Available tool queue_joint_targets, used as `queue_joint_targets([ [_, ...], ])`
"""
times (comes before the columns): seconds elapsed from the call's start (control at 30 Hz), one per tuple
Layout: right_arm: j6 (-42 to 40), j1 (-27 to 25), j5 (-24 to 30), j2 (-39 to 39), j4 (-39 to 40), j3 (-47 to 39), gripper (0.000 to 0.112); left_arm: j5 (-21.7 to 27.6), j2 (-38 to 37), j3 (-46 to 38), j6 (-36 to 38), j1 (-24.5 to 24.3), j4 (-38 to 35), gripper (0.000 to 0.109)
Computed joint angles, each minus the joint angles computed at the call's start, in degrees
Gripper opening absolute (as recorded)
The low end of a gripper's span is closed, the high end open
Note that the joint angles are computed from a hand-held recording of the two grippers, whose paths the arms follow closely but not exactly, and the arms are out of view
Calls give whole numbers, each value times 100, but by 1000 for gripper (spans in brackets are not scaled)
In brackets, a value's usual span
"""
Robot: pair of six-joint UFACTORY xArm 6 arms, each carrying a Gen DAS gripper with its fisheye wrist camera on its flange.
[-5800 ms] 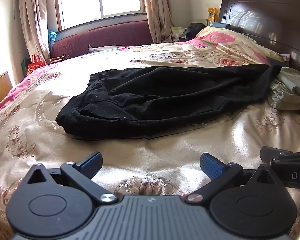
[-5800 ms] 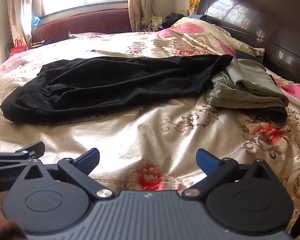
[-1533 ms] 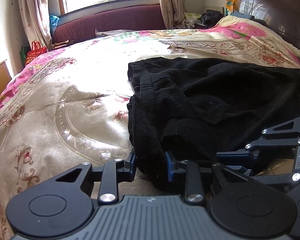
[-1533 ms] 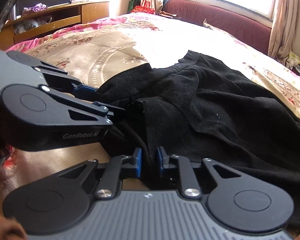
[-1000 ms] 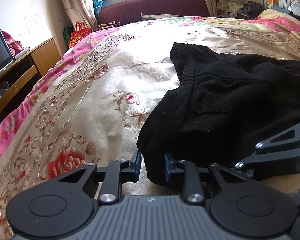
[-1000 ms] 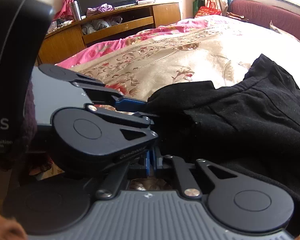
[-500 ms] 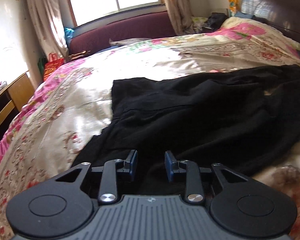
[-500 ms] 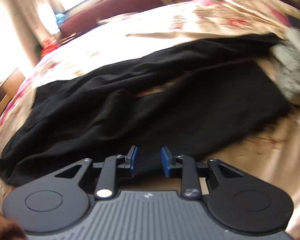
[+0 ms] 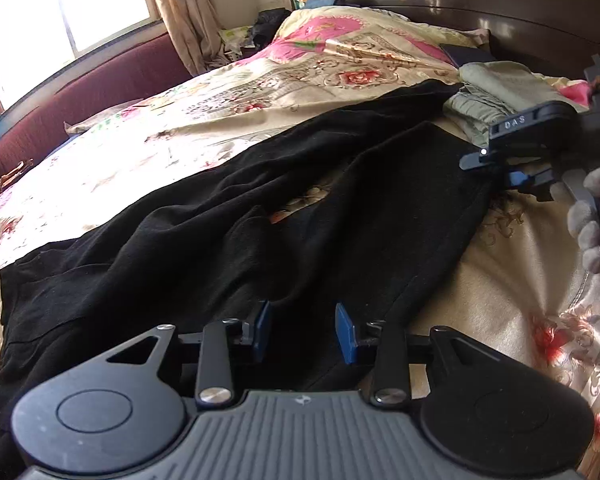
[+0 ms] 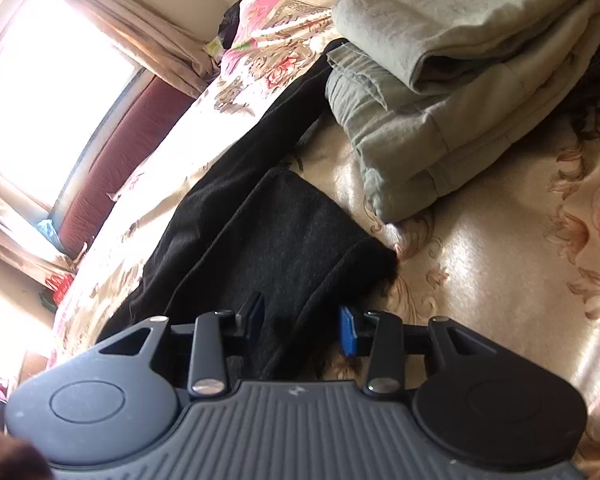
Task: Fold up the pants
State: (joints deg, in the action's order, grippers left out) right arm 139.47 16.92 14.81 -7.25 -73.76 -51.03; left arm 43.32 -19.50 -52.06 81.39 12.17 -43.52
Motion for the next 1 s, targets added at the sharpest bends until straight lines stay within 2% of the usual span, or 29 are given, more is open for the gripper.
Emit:
queue_joint_targets([
  [0.1,1032,-322,-402,175,-857,-158,37,-23,60,-3,-78,-150,92,50],
  [0.17,1383,-394,-466,155,-1331,-217,22,-44,109,-18,-118,-226,131,50],
  [0.23,1197,-387,-394,139,-1439,-326,9,-101,145,-19,-114,-311,111,50],
  [0.37,-406,396,525,-191,-1076,-500,7,-202,178,-23,-52,-444,-42,50],
  [0.47,-1590,946,972,24,-1596,-1039,7,-203,164,-22,-92,-454,-137,51],
  [0.57,-3057,1305,726,402,-1980,-1489,8,-204,147,23,-161,-377,-47,51],
  [0.63,-4154,1474,548,666,-1824,-1655,9,-215,138,95,-216,-282,93,51],
  [0.73,-5050,1553,108,820,-860,-1530,13,-206,124,207,-261,-112,304,51],
  [0.83,-4471,1392,-280,683,-549,-1220,15,-208,76,291,-142,-11,231,51],
  [0.9,-3580,1222,-428,554,-685,-1067,18,-174,79,283,-105,11,161,51],
  [0.93,-3068,1076,-540,460,-762,-962,21,-176,129,241,-91,5,134,51],
  [1.0,-2556,785,-804,372,-286,-792,29,-232,169,215,-97,-59,91,52],
])
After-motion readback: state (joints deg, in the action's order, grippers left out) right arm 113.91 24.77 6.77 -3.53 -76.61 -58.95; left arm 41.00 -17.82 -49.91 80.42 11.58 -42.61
